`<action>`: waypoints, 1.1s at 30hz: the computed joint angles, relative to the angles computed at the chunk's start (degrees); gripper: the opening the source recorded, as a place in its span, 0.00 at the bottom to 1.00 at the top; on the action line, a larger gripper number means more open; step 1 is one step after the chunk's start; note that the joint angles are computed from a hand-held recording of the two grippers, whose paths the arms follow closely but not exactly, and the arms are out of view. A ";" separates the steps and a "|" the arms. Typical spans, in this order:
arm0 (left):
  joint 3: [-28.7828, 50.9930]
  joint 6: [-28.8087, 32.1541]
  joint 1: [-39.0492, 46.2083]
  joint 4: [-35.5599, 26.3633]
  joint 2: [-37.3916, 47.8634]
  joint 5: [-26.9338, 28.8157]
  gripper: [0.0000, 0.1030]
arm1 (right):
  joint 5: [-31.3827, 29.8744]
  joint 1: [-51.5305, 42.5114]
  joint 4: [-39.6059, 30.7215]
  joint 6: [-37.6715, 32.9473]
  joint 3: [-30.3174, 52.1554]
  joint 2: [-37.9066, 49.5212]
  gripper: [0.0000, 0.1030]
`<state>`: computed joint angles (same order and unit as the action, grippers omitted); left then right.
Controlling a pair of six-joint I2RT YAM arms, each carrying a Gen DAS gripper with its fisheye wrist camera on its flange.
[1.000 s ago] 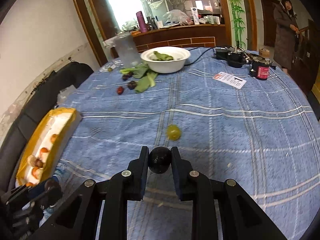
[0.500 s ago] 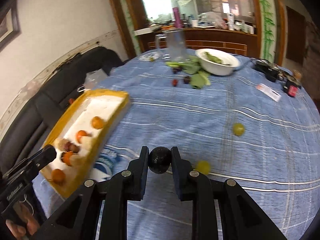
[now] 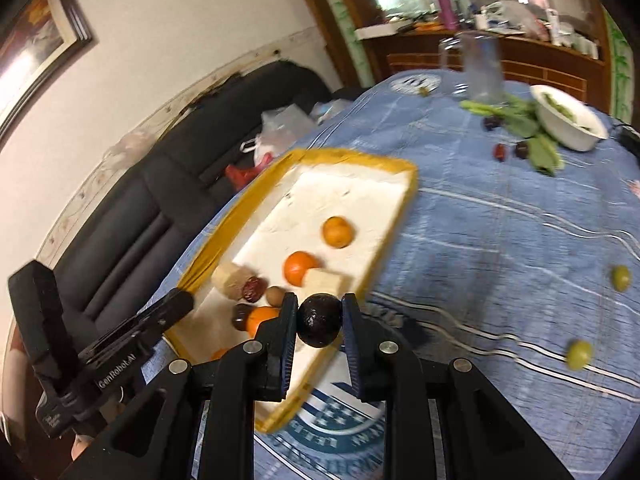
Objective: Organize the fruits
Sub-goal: 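Lower both held plums into the white tray and open both tools, then move both open tools back over the green grapes on the cloth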
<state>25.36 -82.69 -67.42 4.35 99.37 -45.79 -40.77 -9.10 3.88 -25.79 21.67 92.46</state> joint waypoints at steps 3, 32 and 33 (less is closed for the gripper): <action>-0.56 6.69 4.39 4.19 -1.00 2.58 0.25 | 3.07 4.13 4.54 4.02 0.91 4.01 0.24; 9.07 12.58 4.35 -4.95 -3.38 -0.38 0.79 | -0.91 -7.17 6.17 -8.24 -11.78 -6.08 0.54; 10.41 12.09 2.81 -6.27 -3.29 -1.62 0.80 | -2.87 -11.88 2.66 -12.26 -11.79 -7.58 0.56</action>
<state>35.78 -70.60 -64.61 -1.92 96.08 -47.41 -43.65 -20.99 6.54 -38.05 9.89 84.88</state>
